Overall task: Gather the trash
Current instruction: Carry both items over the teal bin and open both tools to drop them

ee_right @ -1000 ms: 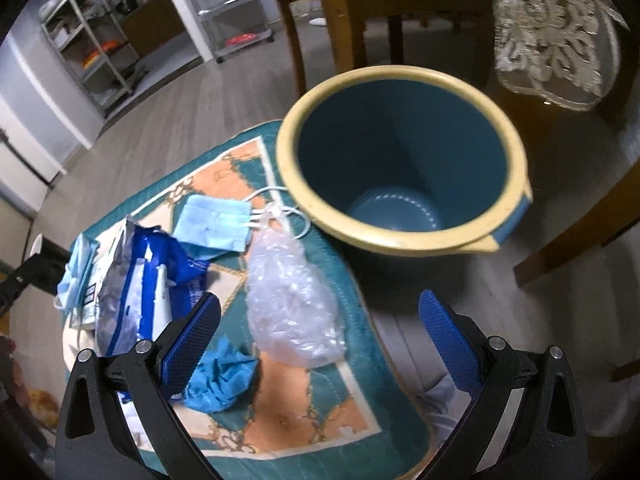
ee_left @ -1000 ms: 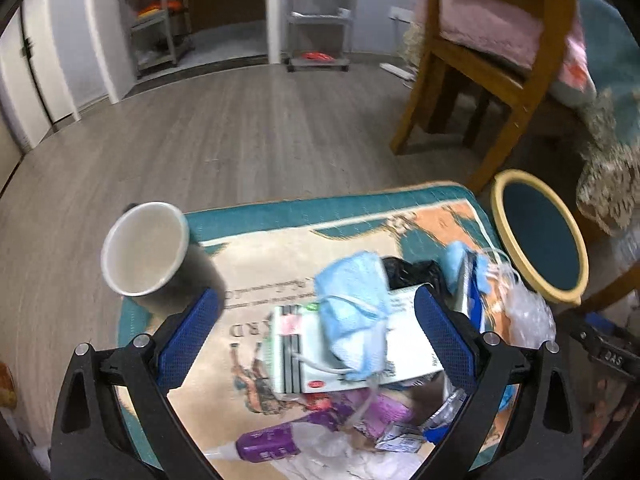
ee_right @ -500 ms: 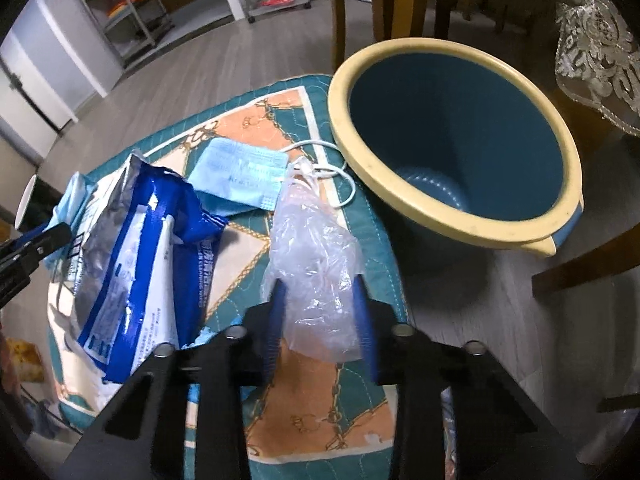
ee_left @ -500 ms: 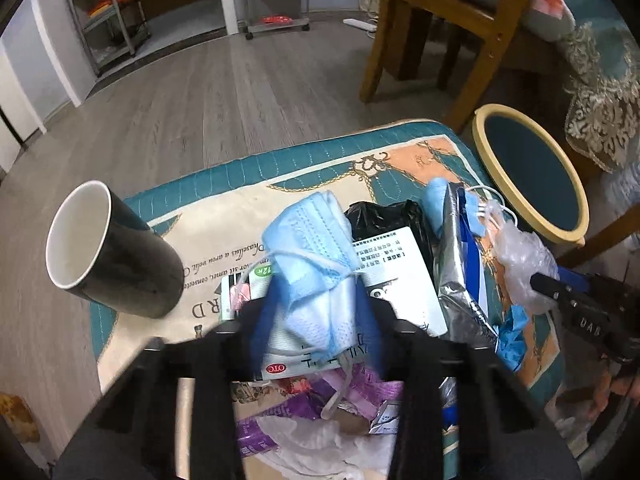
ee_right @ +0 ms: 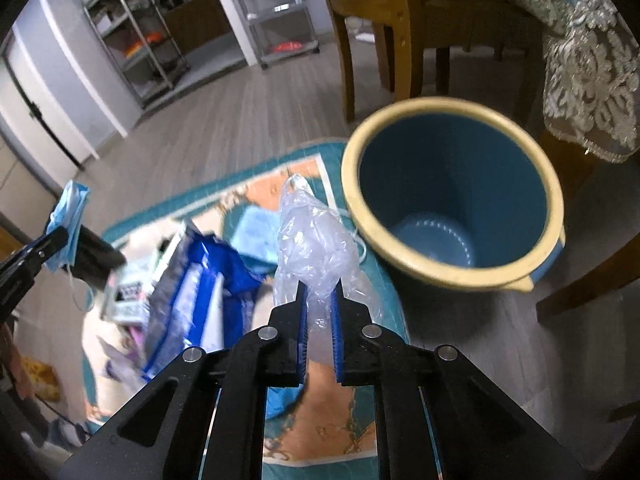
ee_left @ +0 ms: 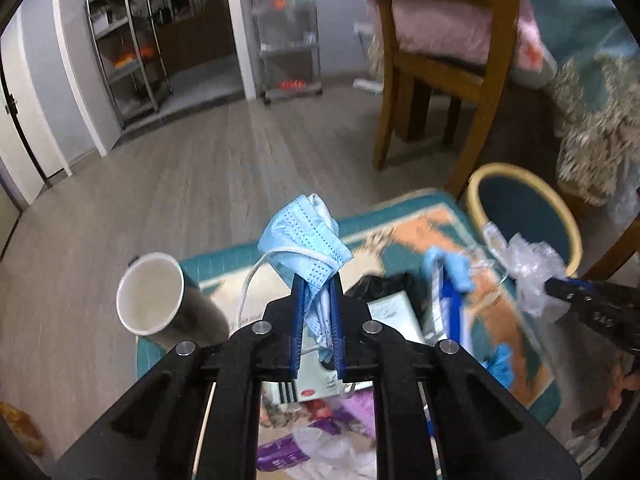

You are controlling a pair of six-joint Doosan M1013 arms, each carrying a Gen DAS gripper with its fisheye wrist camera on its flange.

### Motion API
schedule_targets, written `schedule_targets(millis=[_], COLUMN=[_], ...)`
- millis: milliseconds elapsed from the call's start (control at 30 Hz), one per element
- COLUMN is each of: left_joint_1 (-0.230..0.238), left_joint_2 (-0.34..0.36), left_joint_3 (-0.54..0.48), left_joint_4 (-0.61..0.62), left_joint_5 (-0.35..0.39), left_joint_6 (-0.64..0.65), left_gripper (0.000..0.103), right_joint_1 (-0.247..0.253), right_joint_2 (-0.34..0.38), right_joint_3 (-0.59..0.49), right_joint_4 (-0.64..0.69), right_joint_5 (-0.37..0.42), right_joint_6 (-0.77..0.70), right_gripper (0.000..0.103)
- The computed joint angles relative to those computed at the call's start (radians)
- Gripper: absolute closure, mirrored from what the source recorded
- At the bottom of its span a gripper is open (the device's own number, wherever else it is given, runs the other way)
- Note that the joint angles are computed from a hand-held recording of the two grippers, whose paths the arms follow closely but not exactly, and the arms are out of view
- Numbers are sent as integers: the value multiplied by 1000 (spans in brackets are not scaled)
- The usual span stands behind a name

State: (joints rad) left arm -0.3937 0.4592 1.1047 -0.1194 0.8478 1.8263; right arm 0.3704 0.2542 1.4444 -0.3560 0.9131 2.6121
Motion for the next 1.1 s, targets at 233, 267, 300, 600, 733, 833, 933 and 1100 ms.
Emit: schedule_targets(millis=[233, 267, 300, 600, 733, 833, 933, 1100], left_joint_1=[1, -1, -4, -69, -96, -122, -151, -185], left_joint_2=[-36, -36, -35, -15, 15, 31, 57, 119], left_joint_3=[21, 19, 18, -5, -36, -42, -56, -102], left_joint_4=[-126, -141, -150, -216, -317, -346, -334, -329], left_joint_5=[-100, -103, -107, -98, -55, -52, -44, -39], left_joint_6=[90, 101, 111, 202, 263, 326, 348, 347], left_gripper=[92, 92, 92, 92, 92, 92, 92, 92], right_joint_1=[-14, -19, -25, -111, -155, -190, -220, -247], right_joint_2=[-45, -54, -64, -126, -136, -141, -142, -131], right_joint_3=[2, 3, 3, 35, 74, 105, 129, 147], right_joint_4=[-52, -63, -72, -120, -107, -82, -32, 24], right_joint_5=[-82, -94, -107, -152, -162, -160, -168, -163], right_joint_6=[49, 56, 56, 50, 27, 44, 58, 48], right_gripper=[92, 92, 92, 92, 92, 92, 92, 92])
